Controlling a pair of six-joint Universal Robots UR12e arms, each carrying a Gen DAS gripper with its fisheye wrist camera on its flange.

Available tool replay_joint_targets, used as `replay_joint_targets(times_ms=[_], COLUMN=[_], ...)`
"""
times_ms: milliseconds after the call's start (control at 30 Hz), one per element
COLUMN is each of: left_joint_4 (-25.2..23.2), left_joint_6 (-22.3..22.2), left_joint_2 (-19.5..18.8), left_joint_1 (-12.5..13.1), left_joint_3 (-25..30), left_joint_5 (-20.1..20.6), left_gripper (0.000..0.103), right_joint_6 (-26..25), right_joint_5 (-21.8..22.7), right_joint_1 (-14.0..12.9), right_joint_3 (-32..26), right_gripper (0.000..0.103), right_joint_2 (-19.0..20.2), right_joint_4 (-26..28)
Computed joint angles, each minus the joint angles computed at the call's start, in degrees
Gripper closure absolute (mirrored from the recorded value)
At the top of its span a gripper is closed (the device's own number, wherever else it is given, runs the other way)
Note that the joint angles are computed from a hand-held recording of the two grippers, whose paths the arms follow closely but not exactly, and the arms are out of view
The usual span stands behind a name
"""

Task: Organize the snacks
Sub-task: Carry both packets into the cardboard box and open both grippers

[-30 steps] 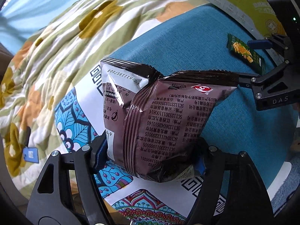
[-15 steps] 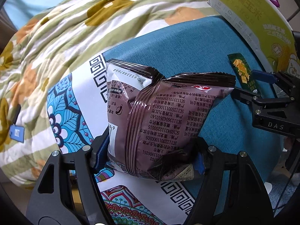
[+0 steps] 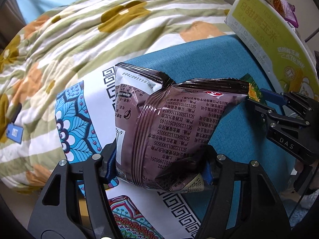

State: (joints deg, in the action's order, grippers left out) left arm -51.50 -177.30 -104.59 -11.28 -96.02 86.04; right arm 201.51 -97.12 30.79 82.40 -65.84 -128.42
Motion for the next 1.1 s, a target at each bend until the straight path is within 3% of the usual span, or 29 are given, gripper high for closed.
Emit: replay_joint_targets(times_ms=[367, 633, 800, 933, 1100], left_joint_4=[2.5, 5.2, 7.5, 6.4, 3.9], left_joint_6=[-5.6, -10.9, -11.9, -12.2, -14.5], left_joint_2=[4.5, 4.8, 1.6, -2.2, -7.3], left_joint_1=[-1.9, -7.0, -11.5, -14.5, -18.1], left_joint_3=[1.9, 5.6, 10.3, 15.6, 22.2], left_joint_5=[2.5, 7.0, 8.0, 4.6, 5.0], left_gripper=[0.042, 0.041, 0.041, 0.041, 0.041], right_joint_6=[-1.1, -3.0, -6.5, -7.8, -6.9], right_joint_5=[2.9, 6.4, 6.2, 3.7, 4.9], right_joint_1=[0.2, -2.0, -4.8, -7.6, -12.3], right_joint_3=[-0.5, 0.8, 4.7, 8.3, 13.1], right_gripper=[0.063, 0.063, 0.063, 0.063, 0.063], right_joint_2=[-3.4, -7.9, -12.5, -16.2, -20.8], right_joint_4=[-5.8, -10.7, -14.5, -16.2, -16.6])
